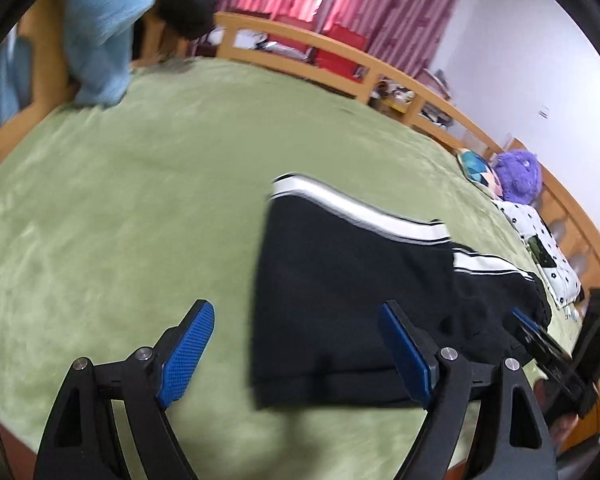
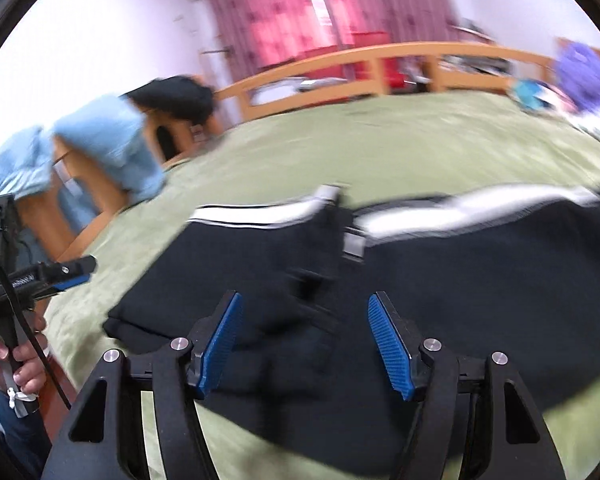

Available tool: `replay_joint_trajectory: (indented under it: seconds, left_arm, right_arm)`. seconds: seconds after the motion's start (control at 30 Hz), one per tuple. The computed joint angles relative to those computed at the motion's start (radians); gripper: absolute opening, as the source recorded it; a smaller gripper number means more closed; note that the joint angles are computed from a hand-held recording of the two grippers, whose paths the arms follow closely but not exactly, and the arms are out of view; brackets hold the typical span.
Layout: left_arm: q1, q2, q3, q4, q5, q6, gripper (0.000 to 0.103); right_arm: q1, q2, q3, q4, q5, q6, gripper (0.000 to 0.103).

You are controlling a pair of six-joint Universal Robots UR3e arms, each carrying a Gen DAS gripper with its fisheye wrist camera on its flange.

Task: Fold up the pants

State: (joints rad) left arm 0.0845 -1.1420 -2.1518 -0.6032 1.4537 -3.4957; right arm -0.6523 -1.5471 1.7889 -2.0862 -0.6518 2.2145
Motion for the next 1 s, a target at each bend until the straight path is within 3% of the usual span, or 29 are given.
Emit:
replay_joint_trajectory:
  seconds: [0.07, 0.1, 0.13, 0.17, 0.23, 0.3, 0.37, 0.4, 0.57, 0.67, 0.73, 0.77, 0.8, 0.9, 1.0]
  left_arm:
    - [0.069, 0.072, -0.068, -0.018, -0.036, 0.027, 0.083]
    - [0.063, 0.056, -0.087, 0.018, -0.043, 0.022, 0.083]
    - [0.091, 0.081, -0.113, 0.014, -0.068, 0.04, 0.083]
    - [0.109, 0.091, -0.13, 0.015, -0.088, 0.053, 0.083]
    - [0.169, 0.141, -0.171, -0.016, -0.144, 0.083, 0.083]
    - [0.212, 0.173, -0.205, -0.029, -0.192, 0.109, 0.083]
    - [0.234, 0.195, -0.229, -0.029, -0.219, 0.123, 0.083]
    - [0.255, 0.21, -0.243, -0.033, -0.242, 0.131, 0.083]
    - [0.276, 0.153, -0.263, 0.005, -0.317, 0.131, 0.083]
    - [0.254, 0.113, -0.261, 0.03, -0.33, 0.132, 0.083]
    - [0.231, 0.079, -0.255, 0.063, -0.315, 0.112, 0.083]
    - [0.22, 0.06, -0.248, 0.078, -0.307, 0.103, 0.083]
    - [0.202, 0.024, -0.228, 0.1, -0.295, 0.087, 0.083]
    - [0.157, -0.091, -0.154, 0.147, -0.261, 0.035, 0.083]
    - [0.108, -0.212, -0.081, 0.186, -0.209, -0.008, 0.083]
  right_arm:
    - [0.107, 0.074, -0.021, -0.161, -0.121, 0.132, 0.065]
    - [0.135, 0.096, -0.031, -0.186, -0.168, 0.168, 0.059]
    - [0.166, 0.128, -0.045, -0.207, -0.21, 0.204, 0.028]
    - [0.175, 0.129, -0.023, -0.251, -0.219, 0.226, 0.022]
    - [0.14, 0.059, 0.058, -0.307, -0.172, 0.201, 0.02]
    - [0.024, -0.037, 0.084, -0.137, -0.012, 0.103, 0.02]
    - [-0.047, -0.066, 0.022, 0.138, 0.067, -0.04, 0.02]
    - [-0.058, -0.076, 0.008, 0.211, 0.056, -0.087, 0.02]
    - [0.057, -0.067, 0.123, -0.041, -0.182, -0.045, 0.027]
    - [0.012, -0.081, 0.059, 0.115, -0.136, -0.119, 0.033]
    - [-0.053, -0.097, 0.005, 0.249, -0.022, -0.175, 0.067]
    - [-0.072, -0.101, -0.004, 0.256, 0.032, -0.174, 0.074]
    - [-0.069, -0.089, -0.017, 0.217, 0.055, -0.137, 0.076]
    - [0.039, 0.047, -0.142, -0.01, -0.014, 0.079, 0.074]
    - [0.142, 0.228, -0.349, -0.048, -0.099, 0.2, 0.063]
